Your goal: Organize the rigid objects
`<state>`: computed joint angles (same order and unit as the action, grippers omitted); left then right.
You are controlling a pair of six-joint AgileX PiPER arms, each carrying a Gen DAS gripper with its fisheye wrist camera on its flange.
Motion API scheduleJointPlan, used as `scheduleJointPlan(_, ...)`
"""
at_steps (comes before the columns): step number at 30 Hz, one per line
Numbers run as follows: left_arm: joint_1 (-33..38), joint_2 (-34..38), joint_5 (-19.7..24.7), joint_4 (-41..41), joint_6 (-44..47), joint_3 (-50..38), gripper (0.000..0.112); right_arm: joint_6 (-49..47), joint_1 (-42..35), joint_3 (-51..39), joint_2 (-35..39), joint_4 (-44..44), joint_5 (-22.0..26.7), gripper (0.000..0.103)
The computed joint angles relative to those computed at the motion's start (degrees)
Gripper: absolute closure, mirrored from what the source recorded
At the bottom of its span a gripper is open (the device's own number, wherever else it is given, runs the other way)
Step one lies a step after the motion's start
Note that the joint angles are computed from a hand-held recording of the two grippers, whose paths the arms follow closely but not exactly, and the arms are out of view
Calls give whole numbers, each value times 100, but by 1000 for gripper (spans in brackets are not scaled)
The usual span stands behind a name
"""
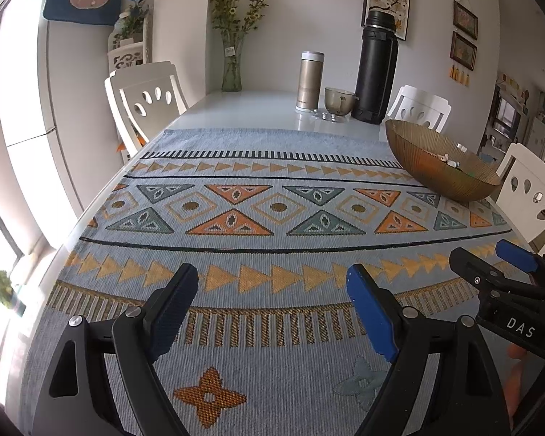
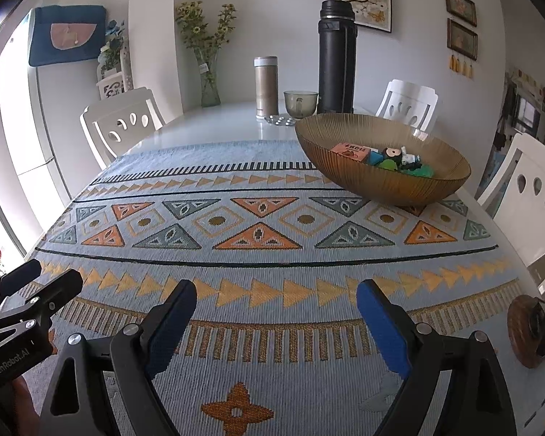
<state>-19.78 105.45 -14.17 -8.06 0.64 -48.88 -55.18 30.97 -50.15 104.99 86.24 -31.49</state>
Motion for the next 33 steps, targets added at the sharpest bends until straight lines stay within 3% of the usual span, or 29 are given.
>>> scheduleJointPlan(33, -15, -57, 27, -8, 19, 50, 29, -297, -33, -86, 91, 202, 5, 14)
